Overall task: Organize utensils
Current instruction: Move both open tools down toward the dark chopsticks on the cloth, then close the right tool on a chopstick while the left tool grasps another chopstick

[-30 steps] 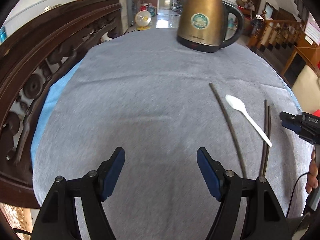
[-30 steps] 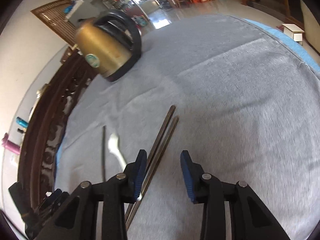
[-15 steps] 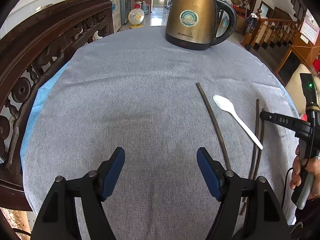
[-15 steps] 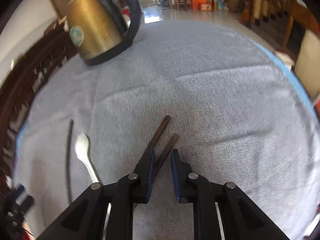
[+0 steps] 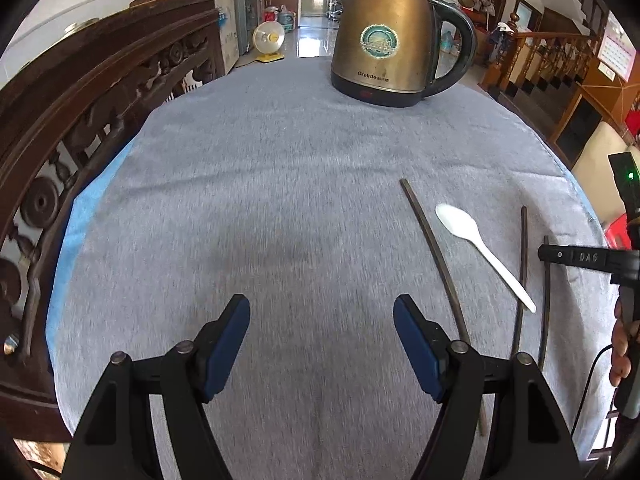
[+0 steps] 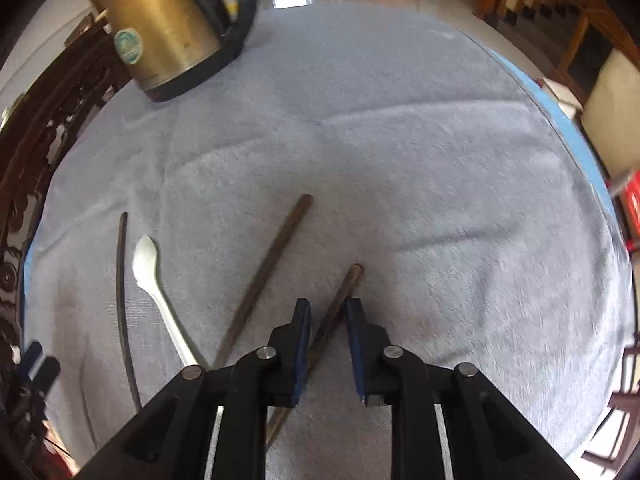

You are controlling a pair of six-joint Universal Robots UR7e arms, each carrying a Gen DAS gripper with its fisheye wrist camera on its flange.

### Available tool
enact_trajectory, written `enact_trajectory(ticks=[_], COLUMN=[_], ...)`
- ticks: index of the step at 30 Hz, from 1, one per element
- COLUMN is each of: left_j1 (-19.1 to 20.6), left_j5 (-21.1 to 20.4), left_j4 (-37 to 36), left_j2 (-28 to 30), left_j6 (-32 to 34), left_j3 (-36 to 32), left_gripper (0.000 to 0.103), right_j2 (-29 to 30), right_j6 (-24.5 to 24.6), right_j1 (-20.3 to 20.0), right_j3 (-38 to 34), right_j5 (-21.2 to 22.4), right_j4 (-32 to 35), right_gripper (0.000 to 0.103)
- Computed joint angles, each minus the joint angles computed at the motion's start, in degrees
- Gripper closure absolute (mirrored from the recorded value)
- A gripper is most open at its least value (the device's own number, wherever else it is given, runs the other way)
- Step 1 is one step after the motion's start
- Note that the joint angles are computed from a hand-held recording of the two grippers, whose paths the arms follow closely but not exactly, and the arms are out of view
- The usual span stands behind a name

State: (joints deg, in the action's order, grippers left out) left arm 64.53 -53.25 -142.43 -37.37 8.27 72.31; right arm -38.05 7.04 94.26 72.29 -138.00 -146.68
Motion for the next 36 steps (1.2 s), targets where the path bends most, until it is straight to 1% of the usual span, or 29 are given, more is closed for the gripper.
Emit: enact_trajectory(ticks=[2, 3, 4, 5, 6, 7, 9, 10, 11, 14, 19, 21, 24, 25, 26, 30, 31, 32, 33, 35, 36], left_j1=[0.3, 0.4, 0.4, 0.4, 0.3, 0.3, 0.1, 0.0, -0.1, -0.4, -0.2, -0.1, 0.2, 0.3, 0.3, 0.3, 0.1, -0.1, -0.3, -0.3, -0.3], left_j5=[-1.2, -1.6, -2.1, -2.6, -3.1, -3.9, -5.1, -5.9, -6.0, -7.0, -7.6, -7.1, -6.9, -6.7, -6.8, -6.8, -6.0, -5.0, -4.1, -3.7, -3.2], left_j4=[1.5, 2.0, 2.3, 2.6, 3.0, 3.9, 5.4, 6.9, 7.7, 11.3, 19.2, 22.3, 27.1, 27.3, 27.9, 34.4, 36.2, 38.0, 39.8, 43.3, 45.0], left_j2=[1.0, 1.5, 1.9, 2.4, 2.8, 3.5, 4.4, 5.4, 6.0, 9.0, 14.7, 17.1, 20.2, 20.8, 21.3, 24.8, 25.7, 26.8, 27.8, 30.2, 31.6], left_j6=[0.0, -0.1, 0.0, 0.3, 0.6, 1.1, 1.7, 2.1, 2.2, 2.8, 2.2, 1.5, -0.4, -0.7, -1.0, -2.4, -2.6, -2.9, -3.4, -4.0, -4.0], left_j3=[-2.1, -3.0, -3.7, -4.5, -5.2, -6.3, -7.9, -9.4, -10.3, -14.7, -24.3, -28.4, -34.2, -35.1, -36.2, -43.6, -45.4, -47.4, -49.4, -54.4, -57.1], left_gripper=[0.028, 0.028, 0.03, 0.034, 0.037, 0.043, 0.044, 0.044, 0.044, 0.044, 0.044, 0.044, 0.044, 0.044, 0.044, 0.045, 0.047, 0.052, 0.055, 0.072, 0.076], right_j2=[1.3, 1.6, 1.4, 1.3, 1.4, 1.7, 1.3, 0.6, 0.1, -2.7, -4.8, -5.6, -6.1, -6.2, -5.9, -4.5, -4.4, -3.4, -2.8, -1.5, -0.4], right_j6=[-3.7, -5.7, -7.5, -9.9, -13.4, -16.8, -20.4, -21.4, -21.4, -18.1, -17.2, -16.5, -15.4, -15.1, -14.8, -13.3, -12.4, -12.0, -11.6, -10.6, -10.0], right_j1=[0.3, 0.3, 0.1, -0.1, -0.2, -0.2, -0.3, -0.7, -0.9, -1.3, -2.0, -2.3, -2.7, -2.6, -2.5, -2.5, -2.4, -2.3, -2.1, -1.7, -1.6], right_j3=[-1.1, -1.1, -0.4, 0.3, 0.8, 1.4, 2.6, 3.5, 4.0, 6.8, 9.2, 9.8, 9.4, 9.4, 9.0, 6.7, 6.3, 4.8, 3.7, 1.3, -0.8], right_j5=[-0.9, -0.6, 1.0, 2.6, 2.9, 2.7, 3.7, 5.2, 5.9, 7.5, 9.4, 10.5, 11.2, 11.2, 11.0, 10.5, 10.1, 9.6, 8.8, 7.4, 6.8], right_j4=[-1.7, -3.4, -5.3, -7.7, -10.5, -13.0, -15.9, -16.7, -16.3, -14.3, -13.9, -13.3, -11.5, -11.1, -10.6, -8.3, -7.2, -6.1, -4.8, -2.0, -0.1], right_gripper=[0.088, 0.089, 0.091, 0.092, 0.093, 0.093, 0.094, 0.094, 0.093, 0.092, 0.092, 0.092, 0.092, 0.092, 0.092, 0.092, 0.092, 0.091, 0.091, 0.092, 0.092])
